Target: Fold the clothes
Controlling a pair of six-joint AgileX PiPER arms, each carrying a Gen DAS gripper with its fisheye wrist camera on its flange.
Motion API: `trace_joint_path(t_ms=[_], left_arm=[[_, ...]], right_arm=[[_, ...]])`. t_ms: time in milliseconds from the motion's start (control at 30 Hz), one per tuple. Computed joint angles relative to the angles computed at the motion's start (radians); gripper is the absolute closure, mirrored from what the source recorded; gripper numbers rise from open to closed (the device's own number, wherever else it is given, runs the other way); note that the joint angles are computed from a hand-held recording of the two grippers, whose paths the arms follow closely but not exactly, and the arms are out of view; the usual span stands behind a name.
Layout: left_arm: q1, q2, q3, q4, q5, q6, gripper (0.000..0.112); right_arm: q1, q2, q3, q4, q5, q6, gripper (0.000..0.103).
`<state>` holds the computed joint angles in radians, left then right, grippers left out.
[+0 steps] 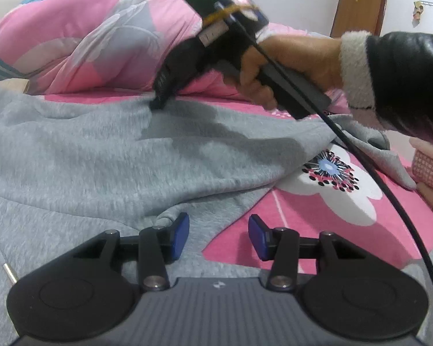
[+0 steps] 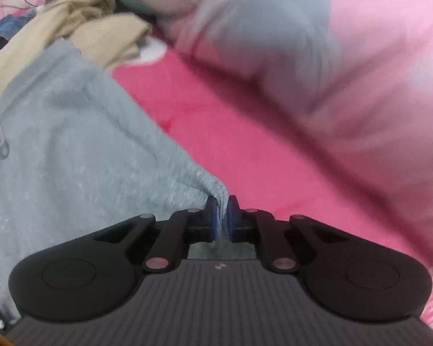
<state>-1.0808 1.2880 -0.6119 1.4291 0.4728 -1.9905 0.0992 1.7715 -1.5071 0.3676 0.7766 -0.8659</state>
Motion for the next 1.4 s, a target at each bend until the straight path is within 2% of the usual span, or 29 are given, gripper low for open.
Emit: trace_joint_path(t_ms=[133, 267, 333, 367, 400, 500, 633, 733, 800, 867, 967, 1000, 1067, 1133, 1167, 1233, 1333, 1400], left_arm=[[-0.005, 0.004, -0.002, -0.006, 0.012, -0.005, 0.065], [-0.004, 0.012, -0.002, 0.002, 0.010, -0.017, 0.065], [0.004, 0.011, 0.003, 0.016, -0.001, -0.033, 0.065], [0.006, 0.011, 0.004, 0.018, -0.004, -0.036, 0.065], [0.008, 0.010, 0.004, 0.019, -0.006, -0.037, 0.065], [0.011, 0.008, 0.006, 0.023, -0.011, -0.041, 0.065], [0.017, 0.004, 0.012, 0.033, -0.022, -0.055, 0.065], [0.024, 0.005, 0.013, 0.039, -0.028, -0.057, 0.065], [0.026, 0.007, 0.013, 0.039, -0.029, -0.056, 0.065], [0.020, 0.008, 0.013, 0.038, -0.024, -0.057, 0.065], [0.019, 0.012, 0.011, 0.039, -0.023, -0.060, 0.065], [0.017, 0.013, 0.011, 0.039, -0.021, -0.060, 0.065], [0.015, 0.014, 0.009, 0.038, -0.019, -0.060, 0.065], [0.016, 0.014, 0.010, 0.041, -0.020, -0.062, 0.064], [0.017, 0.014, 0.011, 0.044, -0.022, -0.064, 0.064], [0.018, 0.015, 0.012, 0.049, -0.024, -0.070, 0.064], [0.020, 0.016, 0.012, 0.054, -0.028, -0.075, 0.064], [0.020, 0.015, 0.014, 0.058, -0.028, -0.080, 0.064]], right_arm=[[0.040, -0.010, 0.016, -0.019, -0.119, 0.014, 0.098], [0.080, 0.064, 0.054, -0.112, -0.247, 0.073, 0.097], [0.069, 0.081, 0.093, -0.048, -0.327, 0.036, 0.092], [0.051, 0.082, 0.091, 0.020, -0.333, 0.010, 0.085], [0.030, 0.081, 0.084, 0.081, -0.332, -0.003, 0.076], [-0.072, 0.052, 0.035, 0.200, -0.312, 0.095, 0.074], [-0.279, -0.100, 0.091, 0.382, -0.299, 0.063, 0.074], [-0.519, -0.230, 0.168, 0.506, -0.172, 0.068, 0.073], [-0.702, -0.281, 0.190, 0.513, -0.052, 0.110, 0.073], [-0.830, -0.315, 0.228, 0.468, -0.017, 0.128, 0.073], [-0.985, -0.331, 0.276, 0.384, 0.014, 0.179, 0.066], [-1.021, -0.330, 0.298, 0.379, 0.017, 0.177, 0.062], [-1.067, -0.329, 0.345, 0.356, -0.002, 0.159, 0.061], [-1.043, -0.356, 0.425, 0.270, -0.123, 0.122, 0.060], [-1.020, -0.377, 0.481, 0.255, -0.217, 0.055, 0.057], [-1.020, -0.402, 0.553, 0.317, -0.299, -0.089, 0.054], [-1.062, -0.341, 0.492, 0.443, -0.227, -0.145, 0.054], [-1.056, -0.364, 0.517, 0.458, -0.224, -0.228, 0.054]])
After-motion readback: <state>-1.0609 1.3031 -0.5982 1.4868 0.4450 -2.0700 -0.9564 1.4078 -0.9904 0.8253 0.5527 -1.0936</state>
